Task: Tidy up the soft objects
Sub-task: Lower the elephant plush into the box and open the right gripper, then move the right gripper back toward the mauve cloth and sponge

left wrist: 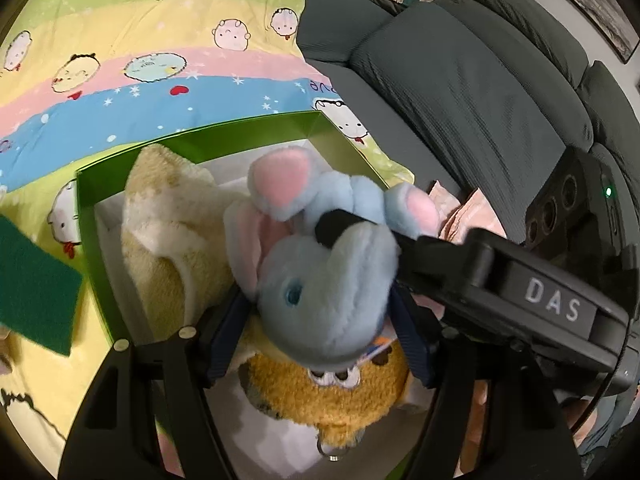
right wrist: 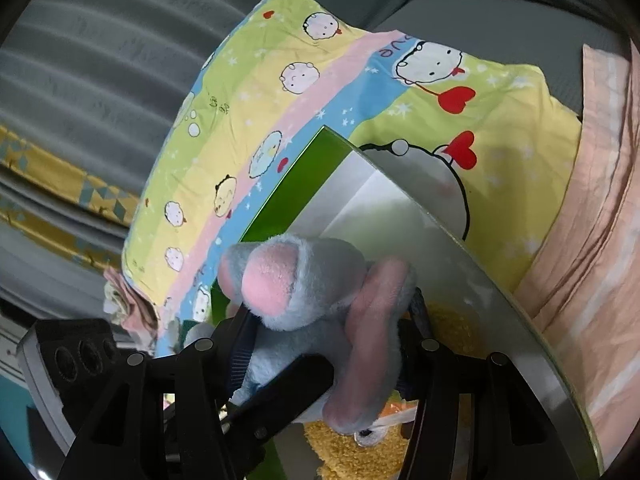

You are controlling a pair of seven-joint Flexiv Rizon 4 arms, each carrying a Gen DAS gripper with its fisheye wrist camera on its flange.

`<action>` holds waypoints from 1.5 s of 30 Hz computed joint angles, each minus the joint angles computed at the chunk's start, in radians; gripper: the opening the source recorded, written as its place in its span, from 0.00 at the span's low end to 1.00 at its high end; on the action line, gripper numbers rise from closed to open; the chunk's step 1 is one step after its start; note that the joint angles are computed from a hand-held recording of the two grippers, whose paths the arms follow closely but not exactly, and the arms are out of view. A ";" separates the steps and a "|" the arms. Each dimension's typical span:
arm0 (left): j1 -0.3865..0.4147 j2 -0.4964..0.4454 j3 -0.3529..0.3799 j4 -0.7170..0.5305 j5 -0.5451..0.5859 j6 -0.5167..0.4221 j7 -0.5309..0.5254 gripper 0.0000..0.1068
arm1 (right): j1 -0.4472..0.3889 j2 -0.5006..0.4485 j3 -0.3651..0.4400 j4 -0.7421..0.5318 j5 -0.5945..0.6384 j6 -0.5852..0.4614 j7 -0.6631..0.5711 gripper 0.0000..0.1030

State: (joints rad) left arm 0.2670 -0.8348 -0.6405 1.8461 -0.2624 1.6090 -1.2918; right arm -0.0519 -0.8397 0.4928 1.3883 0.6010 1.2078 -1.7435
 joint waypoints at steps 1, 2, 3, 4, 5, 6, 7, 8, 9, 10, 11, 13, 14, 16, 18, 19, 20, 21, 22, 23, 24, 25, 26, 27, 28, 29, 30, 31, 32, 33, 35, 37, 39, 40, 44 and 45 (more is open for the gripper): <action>-0.004 0.021 0.009 0.022 0.007 0.021 -0.004 0.64 | 0.014 0.009 -0.012 0.012 -0.008 0.016 0.003 0.57; -0.007 0.031 0.017 0.032 0.014 0.036 -0.007 0.65 | 0.022 0.016 -0.019 0.020 -0.015 0.028 0.005 0.62; -0.007 0.047 0.023 0.049 0.026 0.057 -0.012 0.67 | 0.043 0.032 -0.041 0.042 -0.032 0.051 0.021 0.64; 0.000 0.064 0.025 0.073 0.040 0.083 -0.018 0.68 | 0.069 0.051 -0.069 0.070 -0.054 0.080 0.044 0.67; 0.003 0.081 0.031 0.091 0.053 0.099 -0.030 0.72 | 0.090 0.067 -0.094 0.096 -0.078 0.112 0.067 0.71; 0.002 0.101 0.045 0.111 0.062 0.111 -0.047 0.74 | 0.103 0.075 -0.108 0.113 -0.098 0.135 0.088 0.72; 0.009 0.120 0.051 0.135 0.073 0.128 -0.064 0.74 | 0.126 0.090 -0.136 0.141 -0.121 0.172 0.116 0.74; 0.027 0.132 0.045 0.157 0.091 0.144 -0.077 0.74 | 0.139 0.103 -0.153 0.164 -0.138 0.201 0.136 0.75; 0.049 0.143 0.035 0.182 0.111 0.162 -0.090 0.75 | 0.135 0.108 -0.151 0.178 -0.147 0.221 0.144 0.75; 0.081 0.158 0.019 0.218 0.131 0.190 -0.109 0.75 | 0.123 0.110 -0.138 0.186 -0.152 0.234 0.149 0.75; 0.098 0.164 0.014 0.237 0.147 0.208 -0.128 0.77 | 0.102 0.113 -0.116 0.195 -0.149 0.250 0.150 0.75; 0.134 0.183 0.012 0.295 0.181 0.271 -0.175 0.79 | 0.057 0.114 -0.067 0.213 -0.144 0.285 0.148 0.75; 0.140 0.192 0.026 0.323 0.193 0.309 -0.201 0.79 | 0.041 0.115 -0.048 0.223 -0.145 0.303 0.150 0.75; 0.154 0.201 0.051 0.364 0.221 0.353 -0.240 0.79 | 0.008 0.117 -0.004 0.243 -0.132 0.363 0.162 0.75; 0.187 0.208 0.067 0.408 0.254 0.385 -0.281 0.79 | 0.005 0.130 0.005 0.272 -0.143 0.419 0.174 0.76; 0.207 0.210 0.073 0.430 0.270 0.398 -0.304 0.79 | 0.011 0.140 0.002 0.290 -0.157 0.439 0.177 0.80; 0.234 0.211 0.078 0.454 0.287 0.410 -0.328 0.79 | 0.015 0.146 0.001 0.303 -0.170 0.453 0.182 0.82; 0.255 0.212 0.085 0.471 0.303 0.417 -0.348 0.79 | 0.014 0.151 0.008 0.317 -0.183 0.470 0.183 0.82; 0.277 0.216 0.089 0.490 0.322 0.425 -0.368 0.80 | 0.012 0.155 0.018 0.331 -0.196 0.488 0.183 0.83; 0.297 0.219 0.098 0.507 0.341 0.433 -0.385 0.82 | 0.012 0.159 0.026 0.342 -0.211 0.499 0.185 0.83; 0.322 0.221 0.106 0.524 0.366 0.440 -0.396 0.85 | 0.015 0.160 0.028 0.349 -0.225 0.506 0.192 0.83; 0.338 0.222 0.126 0.543 0.385 0.457 -0.410 0.86 | 0.015 0.162 0.038 0.361 -0.241 0.520 0.191 0.83; 0.341 0.226 0.144 0.553 0.396 0.468 -0.425 0.88 | 0.016 0.164 0.043 0.370 -0.256 0.529 0.195 0.83; 0.351 0.226 0.162 0.563 0.411 0.482 -0.440 0.90 | 0.014 0.166 0.051 0.380 -0.270 0.540 0.199 0.83; 0.365 0.219 0.177 0.571 0.430 0.498 -0.454 0.90 | 0.010 0.166 0.060 0.389 -0.283 0.551 0.205 0.84; 0.380 0.209 0.188 0.575 0.453 0.515 -0.468 0.92 | 0.001 0.164 0.080 0.398 -0.299 0.566 0.206 0.85; 0.391 0.198 0.204 0.580 0.474 0.537 -0.482 0.93 | -0.003 0.163 0.092 0.405 -0.315 0.577 0.210 0.86; 0.397 0.183 0.229 0.588 0.489 0.571 -0.501 0.94 | -0.002 0.163 0.095 0.412 -0.329 0.587 0.217 0.87; 0.397 0.171 0.247 0.588 0.499 0.589 -0.520 0.95 | 0.009 0.167 0.091 0.423 -0.341 0.598 0.224 0.87; 0.401 0.163 0.257 0.586 0.510 0.595 -0.540 0.95 | 0.029 0.174 0.076 0.432 -0.350 0.604 0.235 0.87; 0.429 0.142 0.258 0.571 0.544 0.574 -0.577 0.95 | 0.079 0.180 0.044 0.441 -0.373 0.625 0.250 0.87; 0.427 0.142 0.279 0.567 0.569 0.565 -0.599 0.95 | 0.119 0.176 0.025 0.446 -0.400 0.650 0.263 0.87; 0.389 0.149 0.333 0.566 0.565 0.587 -0.611 0.95 | 0.157 0.171 0.006 0.443 -0.432 0.644 0.279 0.87; 0.358 0.157 0.369 0.566 0.550 0.595 -0.614 0.95 | 0.171 0.163 0.005 0.439 -0.454 0.638 0.286 0.87; 0.329 0.162 0.424 0.566 0.540 0.606 -0.644 0.95 | 0.252 0.124 -0.024 0.405 -0.527 0.616 0.324 0.87; 0.326 0.162 0.431 0.564 0.540 0.608 -0.652 0.95 | 0.294 0.105 -0.046 0.384 -0.543 0.601 0.338 0.87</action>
